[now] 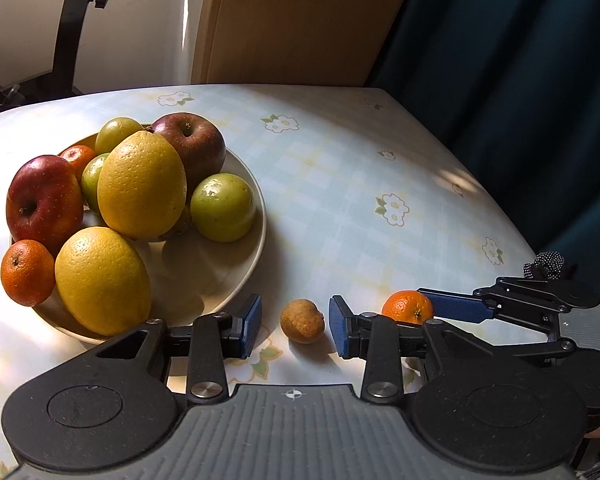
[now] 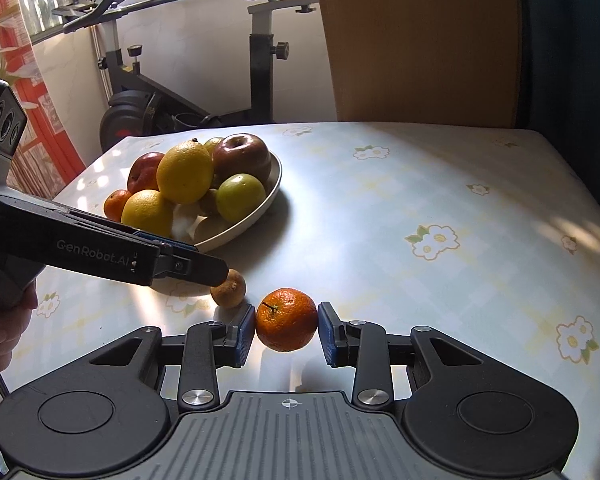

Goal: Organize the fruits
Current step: 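Grasp the last tangerine with the right gripper while the left gripper grasps the small brown fruit, then place the tangerine on the plate with the right gripper while the left gripper places the brown fruit there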

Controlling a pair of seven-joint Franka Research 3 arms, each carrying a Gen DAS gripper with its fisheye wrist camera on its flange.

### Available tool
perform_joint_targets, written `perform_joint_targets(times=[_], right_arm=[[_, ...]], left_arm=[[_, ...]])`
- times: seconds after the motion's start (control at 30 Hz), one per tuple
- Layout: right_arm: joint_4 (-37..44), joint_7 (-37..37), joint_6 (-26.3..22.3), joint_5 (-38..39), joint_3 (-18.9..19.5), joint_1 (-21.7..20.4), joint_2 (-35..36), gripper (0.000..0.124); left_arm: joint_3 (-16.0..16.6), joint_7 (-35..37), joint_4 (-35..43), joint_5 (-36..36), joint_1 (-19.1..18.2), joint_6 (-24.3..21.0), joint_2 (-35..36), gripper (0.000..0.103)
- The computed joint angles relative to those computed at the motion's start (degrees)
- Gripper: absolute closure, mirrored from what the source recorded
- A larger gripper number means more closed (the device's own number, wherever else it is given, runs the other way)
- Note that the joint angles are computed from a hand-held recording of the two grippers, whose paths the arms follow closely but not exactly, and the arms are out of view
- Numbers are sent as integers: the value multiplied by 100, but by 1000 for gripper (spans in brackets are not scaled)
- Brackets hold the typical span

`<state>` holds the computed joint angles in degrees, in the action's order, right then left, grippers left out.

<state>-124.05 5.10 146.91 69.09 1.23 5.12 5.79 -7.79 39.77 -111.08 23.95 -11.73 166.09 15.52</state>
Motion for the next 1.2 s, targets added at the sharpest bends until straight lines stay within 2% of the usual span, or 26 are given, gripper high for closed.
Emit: perform_joint_targets(times=[0.27,0.37,0.4,0.63,0.83,0.9,1.0,1.07,1.2], right_arm=[[15,-2,-59,62,-18,-47,30,93],[10,22,-51,70,-20,-56,36,93],[11,28,-49,74,-21,-59,40,93],[4,48,-52,99,-17,-73,42,93],[78,-101,-140,135,4,-55,49,93],[150,-174,-155,88,25,-30,74,93],[304,-383,-288,73,65,-7,140,93],[455,-521,-392,21,112,30,216,93],[711,-802,-366,-145,226,138,384,93]], left_arm=[[-79,359,312,-127,-22,-237,313,65],[-84,408,442,-198,-40,-260,445,72],[-84,438,472,-217,-34,-258,475,74],[-91,556,343,-334,-7,-139,397,74],[259,-17,-93,215,-212,236,-45,74],[513,-511,-266,766,-357,282,-267,74],[716,-1282,-491,1592,-382,214,-581,74],[689,-1506,-581,1835,-263,108,-708,74],[457,-1555,-657,1764,94,-18,-758,74]])
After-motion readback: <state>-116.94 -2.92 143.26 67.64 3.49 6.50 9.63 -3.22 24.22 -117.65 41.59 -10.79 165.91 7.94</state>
